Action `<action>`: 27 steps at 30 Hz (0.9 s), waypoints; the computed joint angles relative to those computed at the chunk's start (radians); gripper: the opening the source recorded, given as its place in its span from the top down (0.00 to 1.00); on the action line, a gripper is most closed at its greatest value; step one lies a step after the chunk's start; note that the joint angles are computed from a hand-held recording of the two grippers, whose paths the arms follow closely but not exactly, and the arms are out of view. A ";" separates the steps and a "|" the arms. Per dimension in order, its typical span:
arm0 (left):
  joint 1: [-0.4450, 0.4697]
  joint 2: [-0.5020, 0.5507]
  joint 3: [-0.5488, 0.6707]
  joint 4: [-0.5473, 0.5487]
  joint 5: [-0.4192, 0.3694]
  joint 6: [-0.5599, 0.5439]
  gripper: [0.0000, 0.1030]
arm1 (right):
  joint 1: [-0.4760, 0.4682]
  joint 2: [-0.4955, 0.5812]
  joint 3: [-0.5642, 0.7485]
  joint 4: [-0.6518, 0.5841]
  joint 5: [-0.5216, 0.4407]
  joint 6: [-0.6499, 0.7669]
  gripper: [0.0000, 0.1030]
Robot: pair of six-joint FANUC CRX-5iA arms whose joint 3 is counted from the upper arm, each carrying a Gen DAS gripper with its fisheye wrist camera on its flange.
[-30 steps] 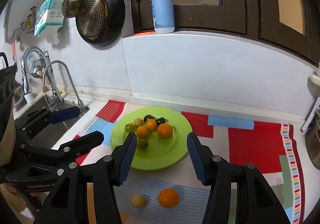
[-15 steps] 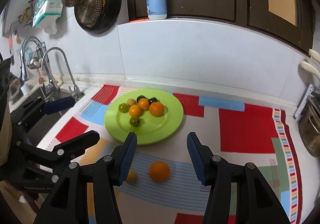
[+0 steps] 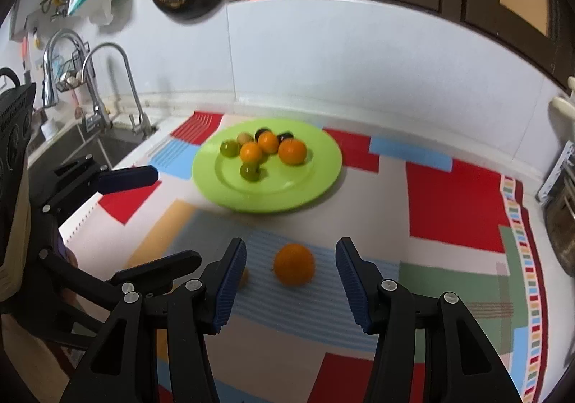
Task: Organize fruits
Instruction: 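Move both tools back toward the last kiwi and orange, then grasp the yellow kiwi with the left tool while the right tool grasps the orange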
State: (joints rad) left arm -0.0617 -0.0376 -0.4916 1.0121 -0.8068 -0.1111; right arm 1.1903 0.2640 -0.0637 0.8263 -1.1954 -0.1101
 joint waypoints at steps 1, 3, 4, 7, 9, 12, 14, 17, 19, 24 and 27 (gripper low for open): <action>0.000 0.002 0.000 -0.008 -0.002 0.002 0.19 | -0.002 0.001 -0.001 -0.012 0.007 0.004 0.48; 0.002 0.014 0.009 -0.029 -0.015 0.011 0.19 | -0.006 0.001 -0.005 -0.031 0.023 0.008 0.48; 0.002 0.020 0.014 -0.043 -0.019 0.018 0.19 | -0.010 0.001 -0.007 -0.040 0.029 0.013 0.48; -0.001 0.035 0.021 -0.066 -0.021 0.030 0.19 | -0.018 0.000 -0.015 -0.063 0.054 0.020 0.48; -0.003 0.044 0.024 -0.080 -0.020 0.037 0.19 | -0.025 0.000 -0.020 -0.077 0.069 0.027 0.48; -0.008 0.058 0.031 -0.102 -0.020 0.048 0.19 | -0.034 0.001 -0.026 -0.098 0.090 0.037 0.48; -0.010 0.069 0.038 -0.115 -0.025 0.061 0.21 | -0.040 0.001 -0.031 -0.111 0.107 0.039 0.48; -0.012 0.089 0.055 -0.139 -0.036 0.088 0.27 | -0.049 -0.003 -0.042 -0.128 0.136 0.037 0.48; -0.014 0.105 0.071 -0.157 -0.050 0.116 0.32 | -0.055 -0.004 -0.048 -0.135 0.152 0.036 0.48; -0.019 0.136 0.102 -0.181 -0.077 0.161 0.43 | -0.071 -0.008 -0.065 -0.150 0.196 0.028 0.48; -0.020 0.153 0.122 -0.195 -0.101 0.181 0.51 | -0.082 -0.010 -0.076 -0.148 0.219 0.017 0.48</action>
